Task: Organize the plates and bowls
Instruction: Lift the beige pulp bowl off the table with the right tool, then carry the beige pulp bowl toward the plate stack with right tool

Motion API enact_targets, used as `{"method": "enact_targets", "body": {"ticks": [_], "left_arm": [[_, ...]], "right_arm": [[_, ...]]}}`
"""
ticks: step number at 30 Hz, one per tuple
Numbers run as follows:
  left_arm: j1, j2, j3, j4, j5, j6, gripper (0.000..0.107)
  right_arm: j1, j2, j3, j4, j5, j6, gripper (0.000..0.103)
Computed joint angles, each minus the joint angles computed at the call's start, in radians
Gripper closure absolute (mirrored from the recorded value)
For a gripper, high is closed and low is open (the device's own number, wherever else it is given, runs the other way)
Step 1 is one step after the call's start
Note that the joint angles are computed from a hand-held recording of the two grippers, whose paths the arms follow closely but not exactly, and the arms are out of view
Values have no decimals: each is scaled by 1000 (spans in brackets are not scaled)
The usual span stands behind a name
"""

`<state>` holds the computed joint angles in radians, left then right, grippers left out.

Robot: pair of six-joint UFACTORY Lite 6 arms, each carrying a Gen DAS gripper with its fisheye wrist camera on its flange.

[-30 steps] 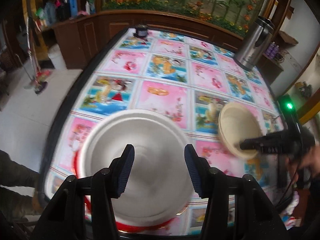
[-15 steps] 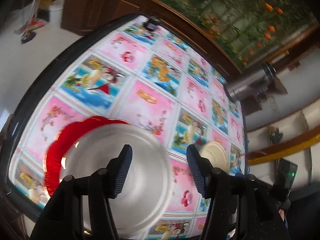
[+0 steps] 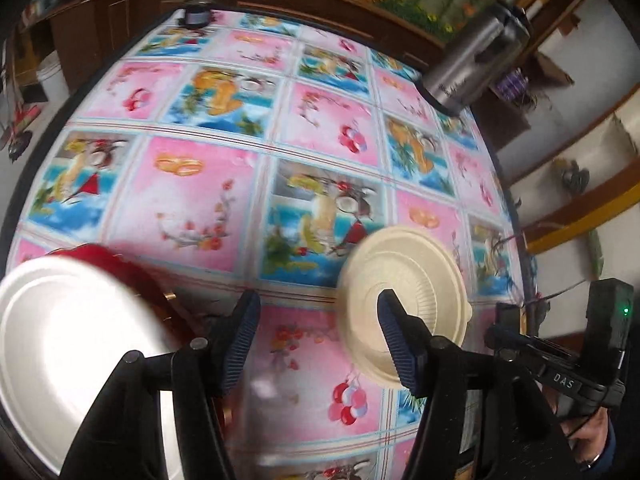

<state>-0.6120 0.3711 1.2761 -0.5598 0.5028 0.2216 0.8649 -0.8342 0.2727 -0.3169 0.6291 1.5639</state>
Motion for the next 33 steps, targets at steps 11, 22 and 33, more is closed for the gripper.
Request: {"method": "enact_targets", "body": {"ticks": [11,22,33], "left_arm": [[-101,216,174,221,-36,-215,48],[-173,280,202,329,-48,-256,90],[-198,191,112,369,-91,-290,90]], "right_arm": [[-20,65,-77,-1,-203,66,71],[-112,223,-69,10,-377,-36,87],[-94,202,-53,1,-318,-33,89]]}}
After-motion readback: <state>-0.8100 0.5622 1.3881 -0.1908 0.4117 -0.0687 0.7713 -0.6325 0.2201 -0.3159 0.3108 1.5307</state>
